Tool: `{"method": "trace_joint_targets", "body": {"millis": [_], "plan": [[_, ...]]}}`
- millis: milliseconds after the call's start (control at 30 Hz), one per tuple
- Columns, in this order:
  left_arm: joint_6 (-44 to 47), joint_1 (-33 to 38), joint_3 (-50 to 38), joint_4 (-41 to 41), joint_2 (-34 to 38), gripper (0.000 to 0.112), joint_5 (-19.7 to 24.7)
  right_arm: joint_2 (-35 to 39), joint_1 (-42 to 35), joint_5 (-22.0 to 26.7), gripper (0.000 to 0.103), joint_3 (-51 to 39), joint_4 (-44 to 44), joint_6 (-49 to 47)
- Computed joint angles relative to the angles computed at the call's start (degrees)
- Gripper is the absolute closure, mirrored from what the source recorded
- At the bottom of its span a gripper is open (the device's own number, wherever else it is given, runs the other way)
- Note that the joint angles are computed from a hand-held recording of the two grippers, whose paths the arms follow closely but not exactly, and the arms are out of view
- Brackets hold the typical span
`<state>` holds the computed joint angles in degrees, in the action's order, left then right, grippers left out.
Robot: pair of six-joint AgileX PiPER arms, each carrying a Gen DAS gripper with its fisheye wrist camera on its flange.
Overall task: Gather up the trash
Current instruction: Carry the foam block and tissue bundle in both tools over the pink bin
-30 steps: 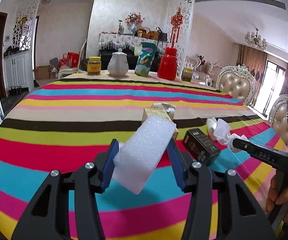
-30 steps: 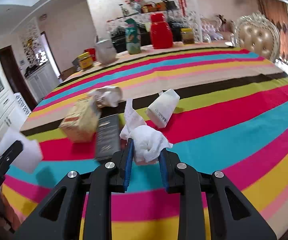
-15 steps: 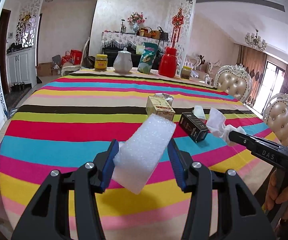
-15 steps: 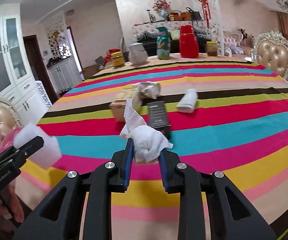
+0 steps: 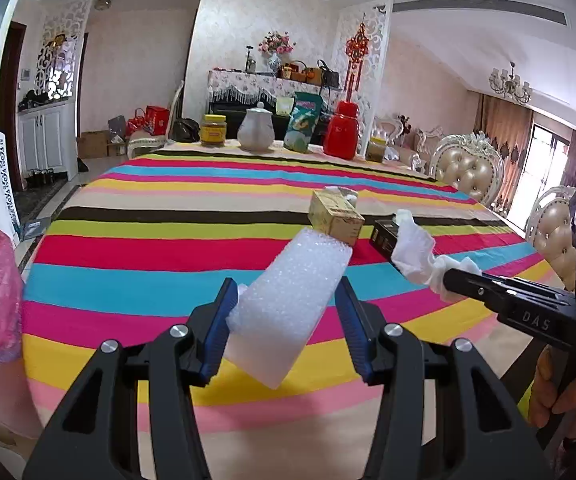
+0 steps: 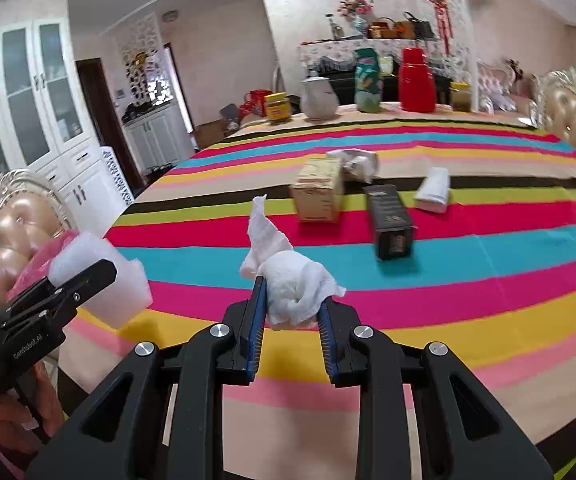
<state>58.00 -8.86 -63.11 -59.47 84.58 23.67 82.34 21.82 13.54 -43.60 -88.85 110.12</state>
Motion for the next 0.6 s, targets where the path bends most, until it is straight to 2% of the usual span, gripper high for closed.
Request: {"method": "trace_joint_targets", "body": {"millis": [133, 333, 600], "plan": [[3.4, 3.25, 1.04, -2.97, -2.17, 0.063, 1.2, 1.51, 2.79, 0.99, 0.078, -2.98, 1.8, -2.7], [7.77, 11.44, 0.68, -7.09, -4.22, 0.063, 5.73, 5.46, 7.4, 3.02, 0.078, -10.1, 7.3, -10.67], [11.35, 23.41, -2.22, -9.7, -5.2, 0.063, 10.68, 14.3, 12.91, 4.17, 0.078, -25.22, 19.38, -28.59]]}}
